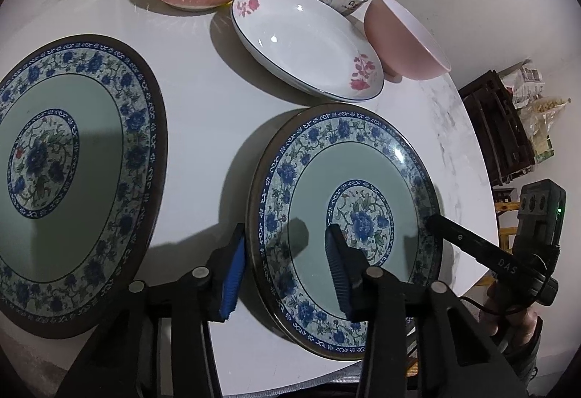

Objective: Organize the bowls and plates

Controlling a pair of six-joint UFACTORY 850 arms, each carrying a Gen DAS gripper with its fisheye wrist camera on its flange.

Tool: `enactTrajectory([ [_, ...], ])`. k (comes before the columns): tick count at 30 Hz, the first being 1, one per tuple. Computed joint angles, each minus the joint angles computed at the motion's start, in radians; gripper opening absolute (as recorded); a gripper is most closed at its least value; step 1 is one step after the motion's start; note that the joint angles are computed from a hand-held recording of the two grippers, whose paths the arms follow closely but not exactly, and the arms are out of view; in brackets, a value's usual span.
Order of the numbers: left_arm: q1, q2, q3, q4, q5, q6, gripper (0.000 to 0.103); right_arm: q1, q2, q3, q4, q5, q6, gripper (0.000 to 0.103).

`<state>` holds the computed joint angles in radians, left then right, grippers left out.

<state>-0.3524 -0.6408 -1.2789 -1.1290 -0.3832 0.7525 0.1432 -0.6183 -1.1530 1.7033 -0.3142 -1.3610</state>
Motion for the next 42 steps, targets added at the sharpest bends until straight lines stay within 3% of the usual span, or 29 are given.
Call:
enactTrajectory([
  [3, -0.003, -0.003, -0.005, 0.02, 0.007, -0.01, 0.033, 0.007, -0.006, -0.007, 0.001, -0.008, -0.009, 0.02],
  [9, -0.011, 0.001, -0.007, 0.155, 0.043, -0.125, 0.016, 0.028, 0.0, -0.005, 0.03, 0.059, -0.052, 0.018],
  [15, -0.016, 0.007, -0.004, 0.212, 0.05, -0.17, 0.017, 0.036, 0.009, 0.005, 0.078, 0.082, -0.087, 0.018],
  [30, -0.005, 0.066, 0.039, 0.167, 0.081, -0.124, 0.017, 0.062, 0.047, 0.017, 0.175, 0.109, -0.168, 0.018],
  [42, 0.059, 0.138, 0.09, 0.213, 0.132, -0.177, 0.017, 0.129, -0.003, -0.103, -0.05, 0.116, 0.043, 0.018],
])
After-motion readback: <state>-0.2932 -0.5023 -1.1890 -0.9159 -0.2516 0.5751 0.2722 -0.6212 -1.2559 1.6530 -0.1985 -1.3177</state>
